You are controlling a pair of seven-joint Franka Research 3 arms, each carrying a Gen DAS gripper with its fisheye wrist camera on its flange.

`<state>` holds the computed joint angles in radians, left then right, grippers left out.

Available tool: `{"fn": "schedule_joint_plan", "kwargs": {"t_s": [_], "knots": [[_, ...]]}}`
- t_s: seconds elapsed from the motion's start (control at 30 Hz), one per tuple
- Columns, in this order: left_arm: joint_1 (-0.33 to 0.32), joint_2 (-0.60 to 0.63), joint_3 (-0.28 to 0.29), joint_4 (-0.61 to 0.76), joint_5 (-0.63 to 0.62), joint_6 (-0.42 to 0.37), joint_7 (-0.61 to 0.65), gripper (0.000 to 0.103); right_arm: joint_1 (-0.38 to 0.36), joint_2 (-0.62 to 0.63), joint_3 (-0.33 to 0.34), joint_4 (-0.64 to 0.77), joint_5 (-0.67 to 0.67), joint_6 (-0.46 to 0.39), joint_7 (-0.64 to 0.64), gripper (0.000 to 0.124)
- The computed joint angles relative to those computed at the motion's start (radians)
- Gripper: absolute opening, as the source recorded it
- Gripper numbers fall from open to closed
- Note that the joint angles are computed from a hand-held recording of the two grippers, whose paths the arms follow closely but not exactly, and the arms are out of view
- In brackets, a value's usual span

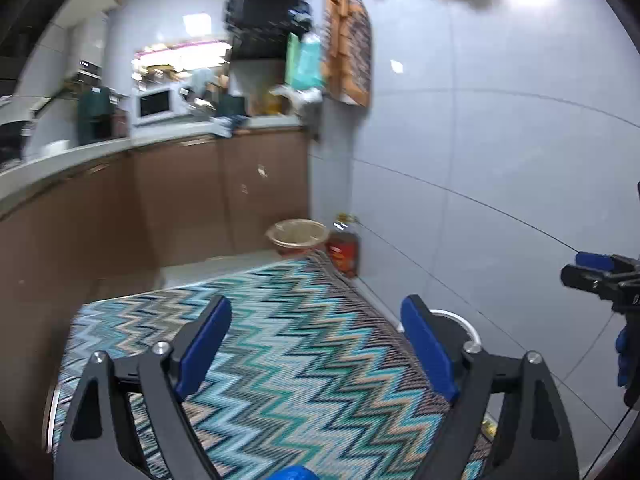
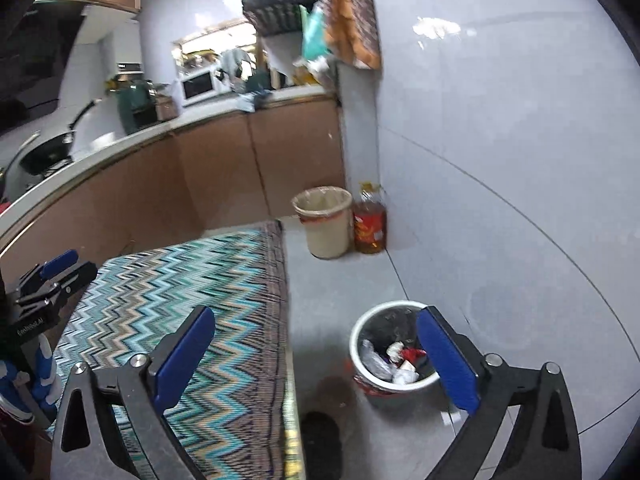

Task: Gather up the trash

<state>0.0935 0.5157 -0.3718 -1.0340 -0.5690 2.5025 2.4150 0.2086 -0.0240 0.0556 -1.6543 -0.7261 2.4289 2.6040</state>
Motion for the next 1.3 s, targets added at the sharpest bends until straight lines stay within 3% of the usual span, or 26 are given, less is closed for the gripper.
{"fn": "schedule_joint_plan", "kwargs": {"t_s": [0.07, 0.2, 0.5, 0.77, 1.07, 1.3], "knots": [[0.06, -0.06, -0.02, -0.093, -0.079, 0.043, 0.053, 0.093, 0.018, 0.018, 0.015, 0.033, -0.037, -0.012, 0.015, 0.103], [0.107, -0.13, -0.006, -0.2, -0.182, 0.112, 0.111, 0.095, 0.068, 0.066, 0.024, 0.093, -0.122, -0.026, 0.052, 0.103], [0.117, -0.221, 0.062, -0.339, -0.297, 0.224, 0.163, 0.095, 0.199, 0.196, -0.015, 0.23, -0.227, -0.059, 0.074, 0.103], [0.09, -0.24, 0.112, -0.392, -0.202, 0.301, 0.06, 0.095, 0.285, 0.284, -0.079, 0.331, -0.306, -0.044, 0.094, 0.103], [0.084, -0.259, 0.114, -0.43, -0.063, 0.387, -0.067, 0.095, 0.292, 0.298, -0.123, 0.333, -0.314, 0.038, 0.141, 0.103], [0.086, -0.255, 0.118, -0.436, 0.04, 0.417, -0.152, 0.095, 0.291, 0.324, -0.138, 0.369, -0.318, 0.021, 0.141, 0.103]]}}
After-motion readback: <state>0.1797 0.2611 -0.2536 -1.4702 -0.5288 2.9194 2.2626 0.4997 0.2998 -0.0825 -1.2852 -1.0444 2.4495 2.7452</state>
